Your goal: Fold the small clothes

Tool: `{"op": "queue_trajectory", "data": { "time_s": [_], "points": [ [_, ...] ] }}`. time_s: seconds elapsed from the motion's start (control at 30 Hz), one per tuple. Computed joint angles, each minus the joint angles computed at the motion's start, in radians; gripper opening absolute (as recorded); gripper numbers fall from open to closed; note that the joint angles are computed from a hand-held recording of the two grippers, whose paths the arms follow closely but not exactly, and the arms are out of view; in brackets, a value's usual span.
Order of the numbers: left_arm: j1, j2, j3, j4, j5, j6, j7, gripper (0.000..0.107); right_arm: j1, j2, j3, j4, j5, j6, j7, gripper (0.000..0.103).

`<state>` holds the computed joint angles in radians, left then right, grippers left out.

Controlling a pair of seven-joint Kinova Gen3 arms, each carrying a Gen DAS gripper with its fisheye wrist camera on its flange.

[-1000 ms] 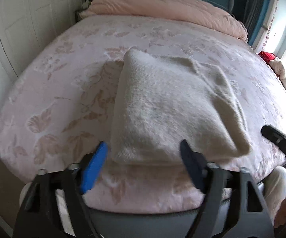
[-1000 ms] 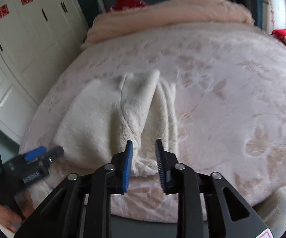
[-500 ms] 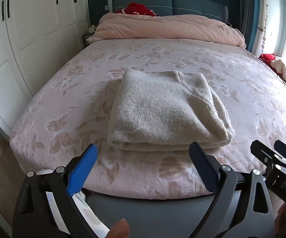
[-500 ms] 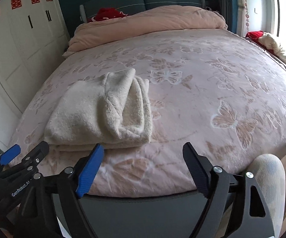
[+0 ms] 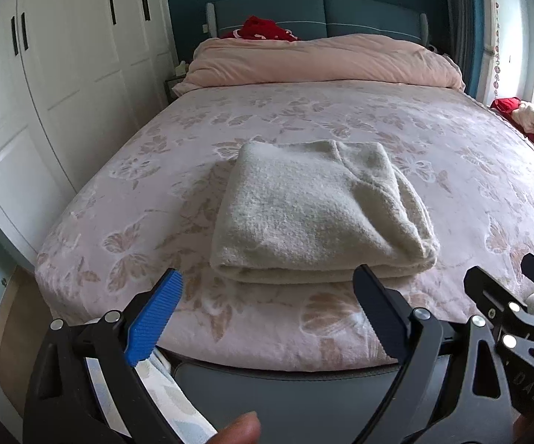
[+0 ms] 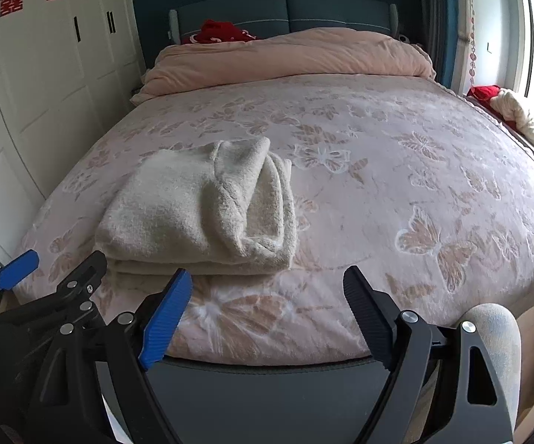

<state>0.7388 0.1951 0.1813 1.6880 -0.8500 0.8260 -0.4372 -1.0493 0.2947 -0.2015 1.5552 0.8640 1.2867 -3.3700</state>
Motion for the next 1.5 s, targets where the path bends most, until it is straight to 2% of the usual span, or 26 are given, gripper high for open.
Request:
{"op": "queue_trajectory", "data": {
  "time_s": [0.23, 0.37, 0.67, 0.9, 1.5],
  "points": [
    [-0.011, 0.002, -0.001, -0.004, 0.032, -0.002, -0.014, 0.091, -0.006, 0.013, 0.004, -0.018, -0.002, 0.010, 0.010, 0.082],
    [-0.009, 0.004, -0.004, -0.005, 0.031, 0.003, -0.015, 0.091, -0.008, 0.012, 0.007, -0.013, -0.003, 0.010, 0.012, 0.085],
    [-0.010, 0.008, -0.006, -0.006, 0.037, 0.003, -0.024, 0.091, 0.000, 0.008, 0.005, 0.000, -0.015, 0.009, 0.020, 0.085],
    [0.008, 0.009, -0.006, 0.003, 0.017, 0.009, 0.016, 0.091, 0.005, 0.000, 0.002, 0.013, -0.017, 0.002, 0.012, 0.085],
    [0.007, 0.016, -0.005, -0.007, 0.027, 0.018, 0.001, 0.089, 0.016, -0.007, -0.004, 0.027, -0.027, -0.003, -0.002, 0.086]
  ]
}}
